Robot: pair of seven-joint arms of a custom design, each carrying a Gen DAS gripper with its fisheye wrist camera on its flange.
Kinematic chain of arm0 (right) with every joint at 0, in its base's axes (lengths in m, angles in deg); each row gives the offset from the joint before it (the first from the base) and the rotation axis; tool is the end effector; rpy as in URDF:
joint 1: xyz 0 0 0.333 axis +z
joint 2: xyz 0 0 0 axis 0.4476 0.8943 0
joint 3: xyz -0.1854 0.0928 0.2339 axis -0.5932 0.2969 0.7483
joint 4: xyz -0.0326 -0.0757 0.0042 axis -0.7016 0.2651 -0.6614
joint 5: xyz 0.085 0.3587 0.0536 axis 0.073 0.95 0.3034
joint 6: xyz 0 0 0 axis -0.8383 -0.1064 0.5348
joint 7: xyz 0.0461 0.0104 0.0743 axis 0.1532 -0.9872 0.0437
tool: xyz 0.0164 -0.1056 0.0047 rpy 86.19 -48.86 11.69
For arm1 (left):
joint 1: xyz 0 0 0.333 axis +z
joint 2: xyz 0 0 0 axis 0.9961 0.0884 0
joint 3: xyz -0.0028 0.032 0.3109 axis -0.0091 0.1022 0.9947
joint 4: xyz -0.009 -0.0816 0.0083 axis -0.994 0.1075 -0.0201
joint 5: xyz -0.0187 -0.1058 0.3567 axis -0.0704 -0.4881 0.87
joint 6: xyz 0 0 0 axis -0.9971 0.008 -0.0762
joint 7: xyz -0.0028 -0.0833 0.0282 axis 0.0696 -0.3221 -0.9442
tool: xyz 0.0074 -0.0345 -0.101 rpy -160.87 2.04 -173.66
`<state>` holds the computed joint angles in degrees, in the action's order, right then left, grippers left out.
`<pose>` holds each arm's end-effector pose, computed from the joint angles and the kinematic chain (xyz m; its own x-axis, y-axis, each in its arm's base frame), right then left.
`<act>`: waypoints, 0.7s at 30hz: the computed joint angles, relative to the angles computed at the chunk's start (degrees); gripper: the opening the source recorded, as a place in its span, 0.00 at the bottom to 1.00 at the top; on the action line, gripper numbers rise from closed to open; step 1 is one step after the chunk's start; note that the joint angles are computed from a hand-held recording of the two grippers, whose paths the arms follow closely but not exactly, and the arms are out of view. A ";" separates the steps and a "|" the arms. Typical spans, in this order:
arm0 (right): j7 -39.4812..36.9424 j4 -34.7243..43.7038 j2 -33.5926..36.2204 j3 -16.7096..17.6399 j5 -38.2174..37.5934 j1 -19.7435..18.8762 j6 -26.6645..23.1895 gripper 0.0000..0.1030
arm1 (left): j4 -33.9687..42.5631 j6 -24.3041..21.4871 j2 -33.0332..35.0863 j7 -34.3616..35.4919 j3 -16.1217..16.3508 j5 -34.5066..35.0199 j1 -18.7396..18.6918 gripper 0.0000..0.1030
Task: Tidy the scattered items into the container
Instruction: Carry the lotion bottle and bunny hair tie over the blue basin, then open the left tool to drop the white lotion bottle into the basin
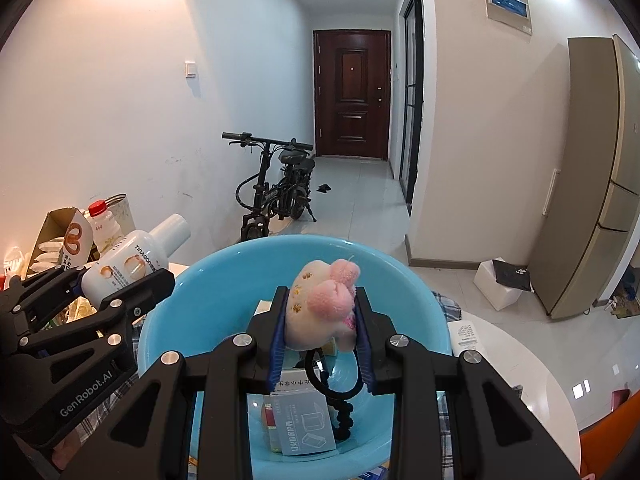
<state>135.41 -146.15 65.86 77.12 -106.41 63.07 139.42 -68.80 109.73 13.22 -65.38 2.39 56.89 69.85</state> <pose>0.6036 0.3757 0.5548 0.2957 -0.9553 -0.0060 -0.5036 -0.1505 -0.8507 0.5532 -0.2808 0.5469 -0.0246 -0.9997 0.0046 -0.5013 0.0083 -0.8653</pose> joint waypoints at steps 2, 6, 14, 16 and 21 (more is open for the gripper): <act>-0.58 0.07 0.09 0.40 0.49 -0.24 -0.11 0.31 | 0.02 -0.28 0.04 0.01 0.01 -0.01 -0.03 0.37; -0.73 -0.18 -0.15 0.24 0.40 -0.04 -0.01 0.31 | -0.05 -0.37 -0.15 -0.70 0.04 0.57 -0.09 0.37; -0.70 0.46 0.25 0.22 0.25 0.24 -0.50 0.31 | 0.35 -1.58 0.11 -0.49 -0.20 0.43 -0.24 0.37; -0.80 0.59 0.36 0.31 0.30 0.26 -0.65 0.31 | 0.34 -1.62 0.10 -0.41 -0.19 0.51 -0.32 0.37; -1.20 1.14 0.74 0.42 0.67 0.18 -0.92 0.31 | 0.31 -1.83 0.08 -0.37 -0.21 0.68 -0.43 0.37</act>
